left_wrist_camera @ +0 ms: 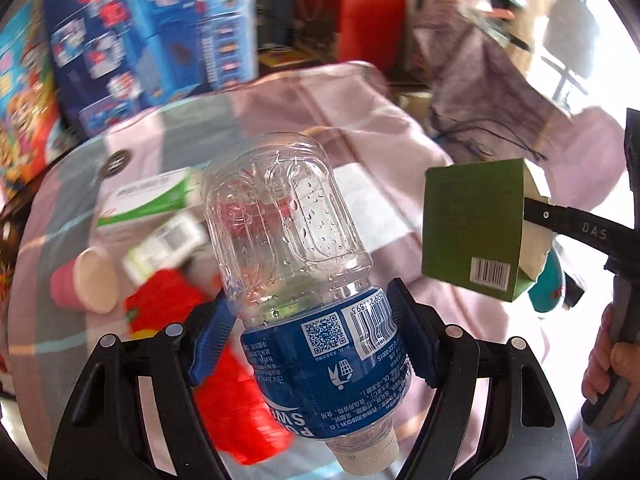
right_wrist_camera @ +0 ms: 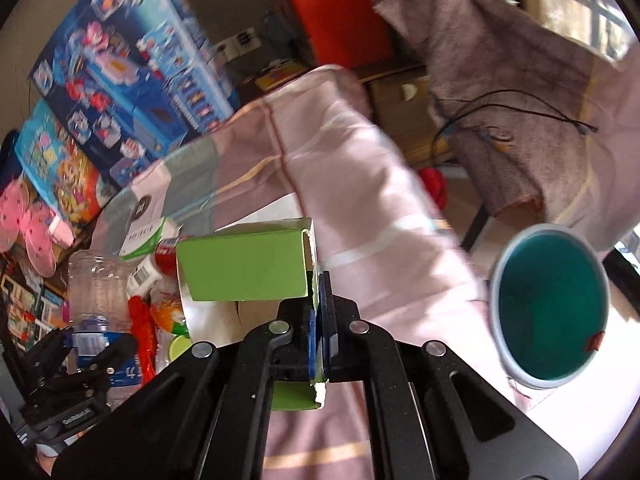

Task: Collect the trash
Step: 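Carry bottle and box over the teal bucket and open both tools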

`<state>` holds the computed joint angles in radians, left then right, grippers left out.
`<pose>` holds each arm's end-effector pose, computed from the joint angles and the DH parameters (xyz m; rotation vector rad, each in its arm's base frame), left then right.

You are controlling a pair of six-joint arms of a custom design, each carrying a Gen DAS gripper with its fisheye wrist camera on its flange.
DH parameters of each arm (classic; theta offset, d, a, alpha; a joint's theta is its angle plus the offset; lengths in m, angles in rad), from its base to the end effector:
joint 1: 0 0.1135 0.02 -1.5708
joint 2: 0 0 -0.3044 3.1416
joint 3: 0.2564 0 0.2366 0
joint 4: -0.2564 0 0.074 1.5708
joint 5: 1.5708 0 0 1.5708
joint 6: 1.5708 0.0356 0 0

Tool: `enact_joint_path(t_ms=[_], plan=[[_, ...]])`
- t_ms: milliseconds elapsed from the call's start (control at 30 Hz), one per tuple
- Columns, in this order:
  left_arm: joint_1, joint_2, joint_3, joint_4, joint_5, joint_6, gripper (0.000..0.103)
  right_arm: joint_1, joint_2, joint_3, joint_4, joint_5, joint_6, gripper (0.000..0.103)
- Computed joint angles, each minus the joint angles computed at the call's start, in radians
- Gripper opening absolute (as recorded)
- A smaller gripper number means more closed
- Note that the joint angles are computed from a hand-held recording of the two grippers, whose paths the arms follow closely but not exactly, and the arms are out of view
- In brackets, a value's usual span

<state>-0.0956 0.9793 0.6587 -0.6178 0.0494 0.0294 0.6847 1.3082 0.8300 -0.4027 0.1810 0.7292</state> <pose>0.1503 -0.0162 0.2626 0.1770 2.5036 -0.0891 0.1909 0.1476 0.2713 0.1357 2.4716 0.4067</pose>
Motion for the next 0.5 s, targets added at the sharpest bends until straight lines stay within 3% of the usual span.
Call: enact_joint_path(t_ms=[133,300,400,500], plan=[[-0.289,0.080,0.026,0.037,-0.131,-0.168,0.075,-0.131,-0.145,-0.084,-0.035,-0.055,-0.042,0.002],[-0.501,0.229,0.097,0.083,-0.186,-0.273,0.075,-0.389,-0.320,-0.159,-0.098,-0.171,-0.166,0.002],[-0.598,0.335,0.161,0.107,-0.183,-0.299,0.075,-0.738,-0.415,-0.192,-0.170,-0.354,-0.344,0.002],[-0.672,0.451,0.236,0.131,-0.175,-0.305,0.075,-1.068,-0.414,-0.206,-0.221,-0.509,-0.547,0.002]])
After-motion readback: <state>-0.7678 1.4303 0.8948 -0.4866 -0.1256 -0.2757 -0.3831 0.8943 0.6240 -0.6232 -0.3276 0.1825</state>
